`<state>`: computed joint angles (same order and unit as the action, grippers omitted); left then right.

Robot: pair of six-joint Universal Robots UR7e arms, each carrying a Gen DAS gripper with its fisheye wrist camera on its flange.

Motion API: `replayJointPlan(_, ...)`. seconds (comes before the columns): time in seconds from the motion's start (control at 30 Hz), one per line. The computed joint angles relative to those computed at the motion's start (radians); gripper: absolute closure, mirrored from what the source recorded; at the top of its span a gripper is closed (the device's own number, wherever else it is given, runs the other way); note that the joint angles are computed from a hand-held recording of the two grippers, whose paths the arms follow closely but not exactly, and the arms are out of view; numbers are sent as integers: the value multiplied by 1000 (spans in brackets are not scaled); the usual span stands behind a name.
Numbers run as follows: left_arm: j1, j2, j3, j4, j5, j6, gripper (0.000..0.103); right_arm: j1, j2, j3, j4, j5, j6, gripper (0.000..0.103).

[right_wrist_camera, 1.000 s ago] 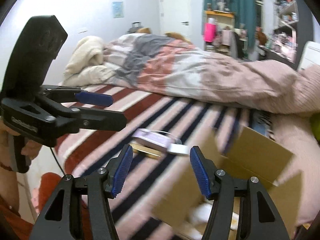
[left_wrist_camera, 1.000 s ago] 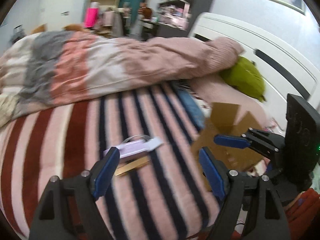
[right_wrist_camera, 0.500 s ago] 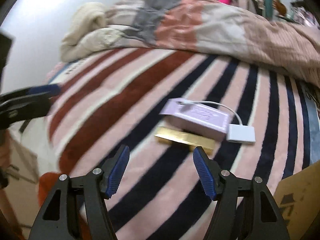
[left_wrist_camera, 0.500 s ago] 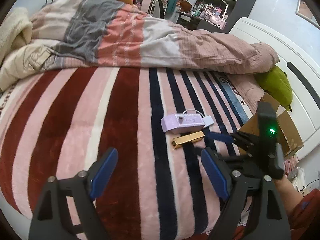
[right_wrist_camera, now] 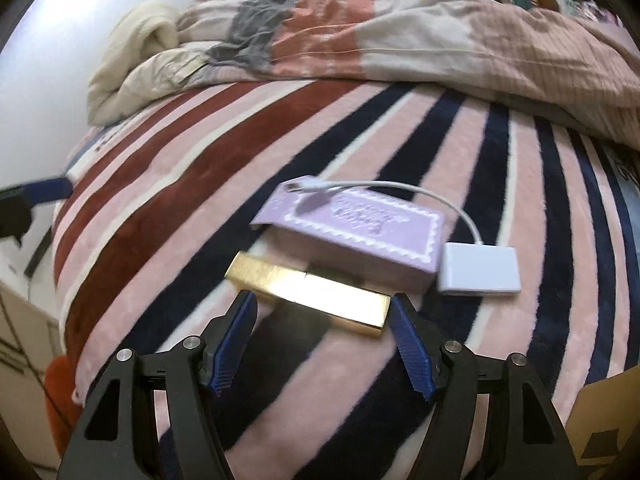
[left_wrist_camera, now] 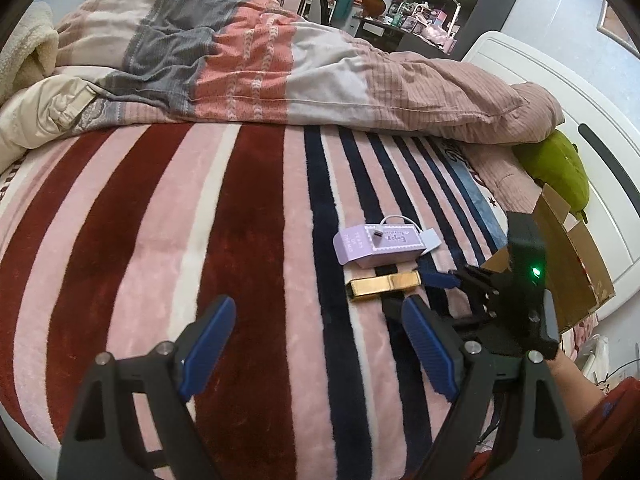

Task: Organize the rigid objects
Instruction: 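Move the right tool back to the gold bar, then grasp the gold bar lengthwise with the right tool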

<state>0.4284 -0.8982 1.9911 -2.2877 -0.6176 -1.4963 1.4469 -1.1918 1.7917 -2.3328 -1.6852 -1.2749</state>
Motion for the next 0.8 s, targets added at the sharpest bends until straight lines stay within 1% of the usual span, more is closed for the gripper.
replayJointPlan(0.1, -4, 2, 2, -11, 1, 2, 20, -4, -20, -21, 128, 3, 1, 38)
replayJointPlan(0.17, -8, 4, 0, -8, 2, -5, 20, -10, -25, -60, 288, 0, 17, 38)
replayJointPlan(0.23, -14, 4, -5, 12, 2, -20, 20, -13, -24, -86, 393, 3, 9, 38)
replayJointPlan(0.27, -17, 4, -7, 24, 3, -30, 20, -15, -28, -84, 407, 8, -4, 38)
replayJointPlan(0.3, -21, 2, -7, 35, 4, -41, 20, -14, -34, -72, 382, 7, -12, 38)
replayJointPlan(0.43, -34, -5, -5, 73, 0, -85, 20, 6, -38, 15, 125, -8, -42, 39)
replayJointPlan(0.47, -36, -6, -6, 84, -1, -95, 20, 11, -33, 24, 95, -8, -52, 44)
replayJointPlan(0.5, -38, -9, -8, 101, -4, -107, 20, 15, -27, 25, 93, -12, -62, 56)
replayJointPlan(0.53, -39, -10, -9, 108, -5, -113, 20, 21, -21, 21, 101, -25, -63, 63)
replayJointPlan(0.57, -40, -12, -11, 119, -6, -121, 20, 28, -15, 27, 98, -39, -69, 75)
replayJointPlan(0.6, -41, -12, -13, 128, -7, -127, 20, 30, -13, 32, 77, -47, -77, 86)
replayJointPlan(0.63, -42, -12, -16, 133, -7, -129, 20, 35, -18, 57, 22, -53, -93, 89)
replayJointPlan(0.67, -43, -11, -19, 134, -7, -128, 20, 36, -21, 64, 4, -50, -102, 89)
replayJointPlan(0.73, -45, -8, -26, 131, -6, -119, 20, 38, -32, 70, -1, -37, -109, 89)
replayJointPlan(0.8, -46, -1, -38, 127, -4, -105, 20, 38, -46, 68, 22, -23, -110, 90)
